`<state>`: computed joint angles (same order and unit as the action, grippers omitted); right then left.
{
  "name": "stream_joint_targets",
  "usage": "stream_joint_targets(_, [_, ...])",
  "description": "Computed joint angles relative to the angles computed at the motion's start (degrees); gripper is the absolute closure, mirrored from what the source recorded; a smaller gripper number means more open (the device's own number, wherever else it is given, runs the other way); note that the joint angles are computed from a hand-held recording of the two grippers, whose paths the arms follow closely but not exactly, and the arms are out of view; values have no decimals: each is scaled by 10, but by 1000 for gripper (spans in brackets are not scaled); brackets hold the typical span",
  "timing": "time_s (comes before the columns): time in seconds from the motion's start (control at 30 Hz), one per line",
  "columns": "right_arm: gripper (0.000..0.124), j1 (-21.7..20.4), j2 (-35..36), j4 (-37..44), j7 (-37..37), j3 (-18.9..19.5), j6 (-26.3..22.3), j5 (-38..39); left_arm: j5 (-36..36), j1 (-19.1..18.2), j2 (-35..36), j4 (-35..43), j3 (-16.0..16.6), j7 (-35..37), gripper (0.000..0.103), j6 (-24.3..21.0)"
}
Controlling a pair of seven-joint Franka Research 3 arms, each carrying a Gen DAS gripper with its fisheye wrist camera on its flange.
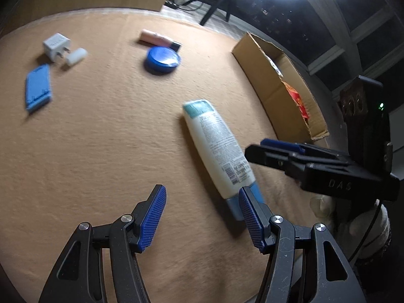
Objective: Organize objects
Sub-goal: 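Lift the lotion bottle with the right tool and carry it over the box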
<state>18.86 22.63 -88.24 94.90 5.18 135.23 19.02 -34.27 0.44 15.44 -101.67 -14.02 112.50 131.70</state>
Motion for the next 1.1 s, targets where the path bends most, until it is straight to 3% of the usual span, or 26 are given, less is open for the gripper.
stream_joint_targets(0.13, [73,-4,12,17,-19,5,-14,6,0,-7,15,10,-6,-11,40,-2])
stream_joint_targets(0.37, [73,-19,46,64,-33,15,-82,46,-10,-10,29,20,-17,-17,42,4])
stream_joint_targets(0.53, [73,-21,65,93,-37,16,-110,59,-4,-13,34,25,-20,-24,49,6])
stream_joint_targets(0.7, [84,-24,74,105,-55,23,-129,77,-1,-15,39,29,-25,-26,54,9])
stream_joint_targets(1.1, [84,-25,32,63,-68,13,-92,80,2,-26,37,39,-31,-39,54,25])
